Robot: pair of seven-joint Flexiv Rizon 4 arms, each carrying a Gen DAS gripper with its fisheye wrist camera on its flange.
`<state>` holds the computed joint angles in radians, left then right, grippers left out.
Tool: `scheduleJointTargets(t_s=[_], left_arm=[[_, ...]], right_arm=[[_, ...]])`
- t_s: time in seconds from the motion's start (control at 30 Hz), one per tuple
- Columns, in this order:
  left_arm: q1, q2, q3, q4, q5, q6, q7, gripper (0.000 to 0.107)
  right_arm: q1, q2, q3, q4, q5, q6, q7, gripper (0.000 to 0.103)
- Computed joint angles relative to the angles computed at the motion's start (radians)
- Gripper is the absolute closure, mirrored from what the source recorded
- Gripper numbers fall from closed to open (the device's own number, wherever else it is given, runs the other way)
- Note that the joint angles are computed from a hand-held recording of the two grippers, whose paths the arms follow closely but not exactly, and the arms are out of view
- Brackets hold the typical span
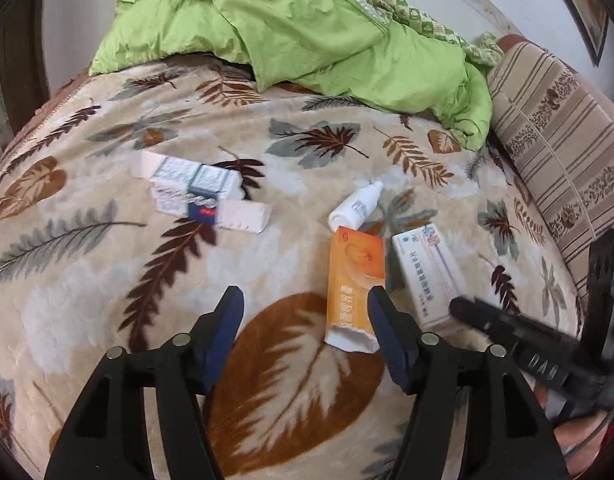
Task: Collect trash
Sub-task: 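Grasp the white medicine box with the right tool while the left tool grasps the orange box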
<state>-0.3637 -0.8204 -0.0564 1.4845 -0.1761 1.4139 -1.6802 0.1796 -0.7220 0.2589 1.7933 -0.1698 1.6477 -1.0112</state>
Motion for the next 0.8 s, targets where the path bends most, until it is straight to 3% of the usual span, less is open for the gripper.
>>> scheduleJointTargets(t_s=[0.1, 0.17, 0.3, 0.37, 0.4, 0.5, 0.63, 0.8], left_arm=[[-0.042, -0.041, 0.039, -0.081, 0.012, -0.058, -0.018, 0.039], [-0.098, -0.080, 0.114, -0.157, 0.044, -0.122, -0.067, 0.039], [-0.131, -0.143, 0.164, -0.273, 0.110, -0.236, -0.132, 0.038], [-0.140, -0.166, 0.184, -0.315, 0.147, -0.268, -0.165, 0.030], [-0.146, -0.175, 0.197, -0.328, 0.168, -0.263, -0.190, 0.024], [-0.138, -0.189, 0.191, -0.347, 0.208, -0.242, -0.216, 0.022], [-0.104, -0.195, 0.143, -0.338, 0.203, -0.207, -0.214, 0.022], [-0.109, -0.179, 0.139, -0.307, 0.213, -0.176, -0.207, 0.022]], right_arm=[[0.041, 0.010, -0.055, 0.003, 0.020, -0.006, 0.039, 0.075], [0.048, 0.012, -0.072, 0.008, 0.034, 0.002, 0.064, 0.070], [0.001, 0.000, -0.031, -0.003, 0.056, -0.009, 0.100, 0.065], [-0.002, -0.002, -0.032, -0.006, 0.062, -0.009, 0.115, 0.064], [0.005, -0.002, -0.043, -0.005, 0.065, -0.007, 0.124, 0.061], [-0.025, -0.013, -0.004, -0.017, 0.061, -0.007, 0.123, 0.060], [0.004, -0.007, -0.032, -0.016, 0.048, -0.013, 0.126, 0.058], [0.022, -0.002, -0.062, -0.002, 0.059, 0.016, 0.155, 0.058]])
